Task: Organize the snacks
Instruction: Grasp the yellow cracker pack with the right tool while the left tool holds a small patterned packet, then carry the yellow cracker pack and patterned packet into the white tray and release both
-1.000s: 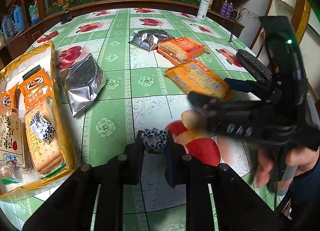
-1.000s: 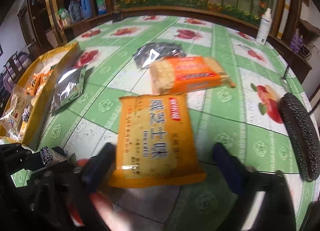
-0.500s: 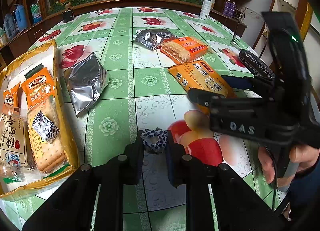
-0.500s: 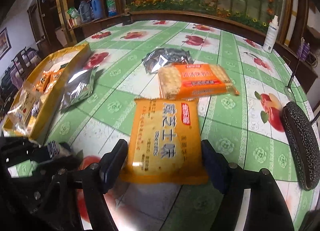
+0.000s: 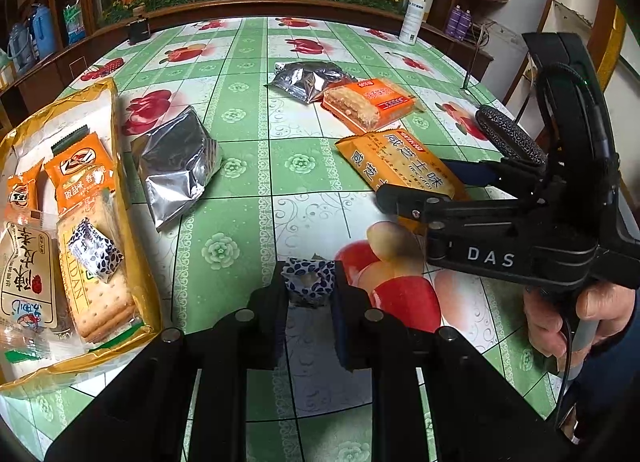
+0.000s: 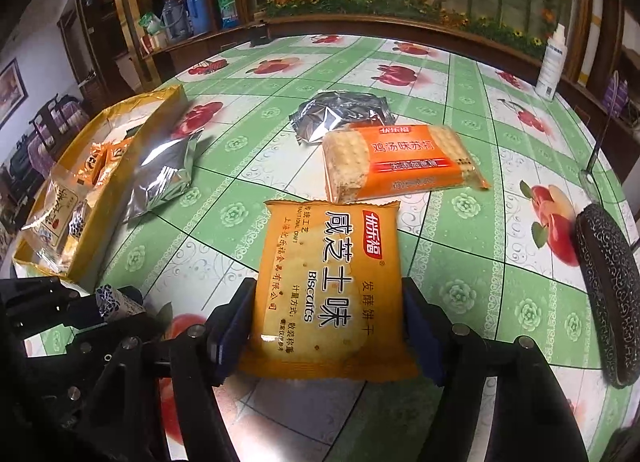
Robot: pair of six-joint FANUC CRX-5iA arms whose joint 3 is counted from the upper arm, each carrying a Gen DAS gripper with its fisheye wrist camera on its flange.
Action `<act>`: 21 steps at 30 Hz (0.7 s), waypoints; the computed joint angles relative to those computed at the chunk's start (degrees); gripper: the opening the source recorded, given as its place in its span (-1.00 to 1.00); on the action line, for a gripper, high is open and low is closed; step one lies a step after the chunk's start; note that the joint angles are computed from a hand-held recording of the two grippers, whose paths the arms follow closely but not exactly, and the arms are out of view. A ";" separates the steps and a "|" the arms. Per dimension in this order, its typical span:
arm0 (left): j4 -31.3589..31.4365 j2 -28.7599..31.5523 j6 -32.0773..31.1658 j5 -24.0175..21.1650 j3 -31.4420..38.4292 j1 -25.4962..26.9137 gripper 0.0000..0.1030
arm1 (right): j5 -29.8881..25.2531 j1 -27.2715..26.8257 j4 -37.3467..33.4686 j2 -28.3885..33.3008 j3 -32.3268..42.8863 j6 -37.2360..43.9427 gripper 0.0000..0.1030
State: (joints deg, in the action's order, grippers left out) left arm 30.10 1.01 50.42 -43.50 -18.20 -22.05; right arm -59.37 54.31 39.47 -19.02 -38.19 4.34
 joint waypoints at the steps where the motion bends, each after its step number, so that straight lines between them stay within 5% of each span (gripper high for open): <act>1: 0.32 -0.11 -0.26 -0.05 -0.11 0.11 -0.68 | 0.21 0.05 0.02 -0.44 -0.21 -0.54 0.38; 21: 7.60 -2.74 -3.95 0.92 -2.19 3.75 -0.68 | 2.78 2.71 7.33 -3.70 -2.06 -6.01 0.38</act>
State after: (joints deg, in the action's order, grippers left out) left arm 37.70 -1.73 46.47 -42.58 -20.39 -18.30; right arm -56.59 57.02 46.81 -22.72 -40.24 -1.67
